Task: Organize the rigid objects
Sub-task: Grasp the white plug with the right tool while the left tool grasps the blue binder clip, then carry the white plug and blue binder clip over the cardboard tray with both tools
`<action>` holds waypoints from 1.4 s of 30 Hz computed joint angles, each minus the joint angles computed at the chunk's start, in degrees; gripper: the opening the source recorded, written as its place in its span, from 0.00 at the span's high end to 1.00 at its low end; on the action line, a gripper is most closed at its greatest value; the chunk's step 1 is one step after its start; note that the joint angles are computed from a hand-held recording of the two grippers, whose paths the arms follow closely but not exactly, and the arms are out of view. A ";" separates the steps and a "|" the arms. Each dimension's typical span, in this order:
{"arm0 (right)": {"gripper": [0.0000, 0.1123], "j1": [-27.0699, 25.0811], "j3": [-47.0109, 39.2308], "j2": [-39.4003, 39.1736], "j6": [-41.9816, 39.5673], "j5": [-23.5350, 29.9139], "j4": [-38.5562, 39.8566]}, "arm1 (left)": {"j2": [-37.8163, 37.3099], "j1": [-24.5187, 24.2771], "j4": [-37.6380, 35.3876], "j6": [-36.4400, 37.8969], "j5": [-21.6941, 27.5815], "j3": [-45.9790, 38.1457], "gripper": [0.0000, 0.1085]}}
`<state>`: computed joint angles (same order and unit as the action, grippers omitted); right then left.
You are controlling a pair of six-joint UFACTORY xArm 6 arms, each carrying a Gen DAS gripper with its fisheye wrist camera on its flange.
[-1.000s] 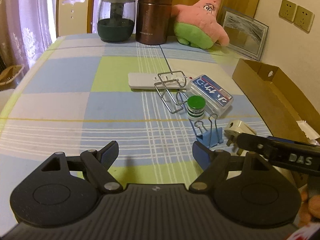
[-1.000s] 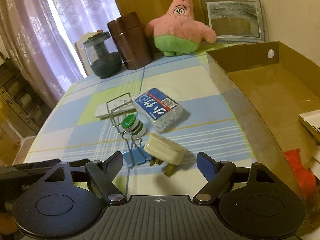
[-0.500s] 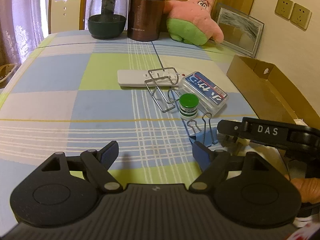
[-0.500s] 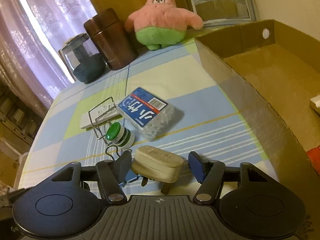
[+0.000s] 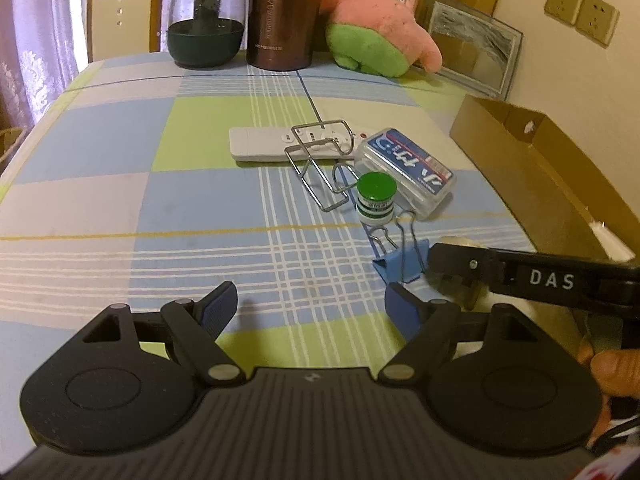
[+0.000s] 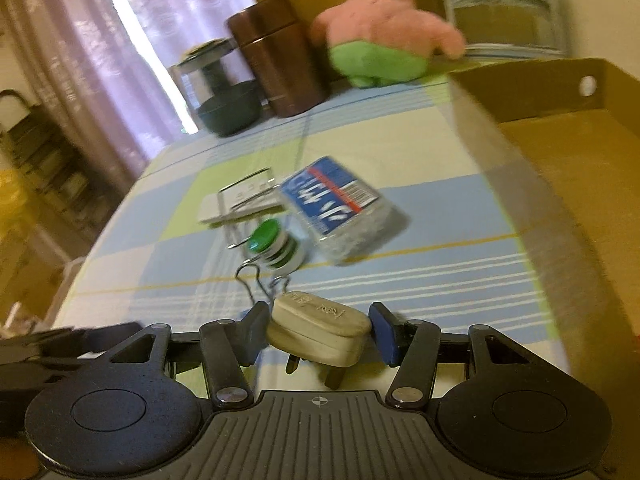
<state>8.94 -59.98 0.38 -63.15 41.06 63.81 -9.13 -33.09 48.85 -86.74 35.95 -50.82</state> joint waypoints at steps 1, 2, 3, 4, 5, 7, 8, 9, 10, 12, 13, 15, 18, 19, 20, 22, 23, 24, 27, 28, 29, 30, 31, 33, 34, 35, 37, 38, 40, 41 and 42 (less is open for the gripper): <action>0.54 -0.62 -0.25 0.16 -0.49 1.88 0.33 | 0.20 -0.18 -0.15 0.65 0.34 -0.16 0.29; 0.54 -1.07 -0.48 0.27 -0.56 3.23 0.45 | 0.31 -0.15 -0.39 0.96 0.00 -0.09 0.29; 0.54 -1.22 -0.25 0.03 -0.66 3.07 0.60 | 0.42 -0.03 -0.61 1.03 -0.60 0.03 0.29; 0.54 -1.09 0.16 -0.42 -1.09 1.92 0.67 | 0.72 0.14 -0.64 0.86 -1.43 0.04 0.29; 0.54 -0.82 0.82 -1.08 -1.87 0.23 0.80 | 1.06 0.27 -0.26 0.40 -2.16 -0.04 0.29; 0.54 -0.36 2.00 -2.30 -3.93 -2.87 1.49 | 2.14 0.29 1.28 -1.52 -3.22 -0.63 0.29; 0.54 -0.41 2.21 -2.61 -4.71 -3.52 1.89 | 2.82 0.33 2.28 -2.93 -3.88 -0.98 0.29; 0.54 -0.39 2.45 -2.93 -5.71 -4.28 2.49 | 3.52 0.28 3.36 -4.42 -4.09 -1.46 0.29; 0.54 -0.41 2.74 -3.37 -6.95 -5.00 3.13 | 4.22 0.19 4.46 -5.86 -4.13 -2.03 0.31; 0.54 -0.54 2.80 -3.59 -8.05 -5.78 3.47 | 5.59 0.14 6.84 -9.05 -4.38 -3.15 0.36; 0.54 -0.58 2.86 -3.73 -8.41 -6.41 3.77 | 6.26 0.10 8.00 -10.65 -4.56 -3.77 0.36; 0.54 -0.98 2.73 -3.84 -10.06 -6.58 5.23 | 7.23 -0.04 9.65 -12.35 -4.70 -4.72 0.38; 0.54 -1.53 2.24 -3.90 -10.86 -6.26 6.07 | 8.83 -0.14 11.72 -14.54 -5.28 -6.13 0.42; 0.54 -1.74 2.06 -3.92 -10.90 -6.15 6.31 | 9.33 -0.14 12.34 -15.20 -5.52 -6.58 0.46; 0.54 -1.88 1.79 -3.78 -10.89 -6.08 6.46 | 9.76 -0.15 12.74 -15.72 -5.62 -6.96 0.48; 0.54 -2.15 1.10 -3.33 -10.66 -5.89 6.36 | 10.86 -0.27 13.21 -16.84 -5.47 -8.01 0.53; 0.54 -2.39 0.96 -3.31 -10.54 -5.68 6.28 | 11.30 -0.38 13.58 -17.34 -5.29 -8.45 0.57; 0.54 -2.51 0.81 -3.23 -10.47 -5.66 6.24 | 11.75 -0.49 13.90 -17.83 -4.95 -8.94 0.59; 0.54 -3.03 0.79 -3.36 -10.39 -5.39 6.08 | 12.58 -0.58 14.71 -19.89 -4.63 -9.82 0.64; 0.54 -3.11 0.66 -3.24 -10.42 -5.32 6.08 | 12.71 -0.59 14.63 -20.22 -4.58 -9.98 0.64; 0.54 -3.30 0.66 -3.24 -10.44 -5.18 6.08 | 12.85 -0.69 14.56 -20.41 -4.27 -10.16 0.66; 0.54 -3.33 0.67 -3.26 -10.40 -5.16 6.07 | 12.93 -0.83 14.40 -20.55 -3.88 -10.30 0.66; 0.54 -3.41 0.76 -3.34 -10.49 -5.05 6.07 | 12.89 -0.91 14.31 -20.71 -3.75 -10.31 0.67; 0.54 -3.38 1.06 -3.61 -10.68 -5.15 6.00 | 12.70 -1.13 13.77 -20.11 -3.33 -10.20 0.67; 0.54 -3.34 1.18 -3.74 -10.70 -5.14 5.96 | 12.49 -1.25 13.35 -19.52 -3.15 -10.05 0.67; 0.54 -3.38 1.23 -3.79 -10.70 -5.05 5.90 | 12.24 -1.40 12.59 -18.57 -2.85 -9.91 0.67; 0.54 -3.45 1.36 -4.01 -10.47 -4.79 5.71 | 11.55 -1.83 11.33 -17.68 -2.10 -9.43 0.67; 0.54 -3.52 1.45 -4.14 -10.35 -4.62 5.58 | 11.11 -2.03 10.81 -17.43 -1.87 -9.03 0.67; 0.54 -3.65 1.69 -4.50 -10.12 -4.32 5.26 | 9.99 -2.74 9.94 -17.10 -1.17 -8.01 0.67; 0.54 -3.75 1.87 -4.78 -9.97 -4.13 5.06 | 9.46 -3.15 9.39 -16.89 -0.71 -7.58 0.67; 0.54 -3.84 2.05 -5.05 -9.88 -3.98 4.96 | 8.85 -3.60 8.93 -16.84 -0.21 -7.07 0.67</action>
<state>5.10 -57.92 -4.68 -73.03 37.07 68.77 -0.28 -36.69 57.78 -103.58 35.75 -57.89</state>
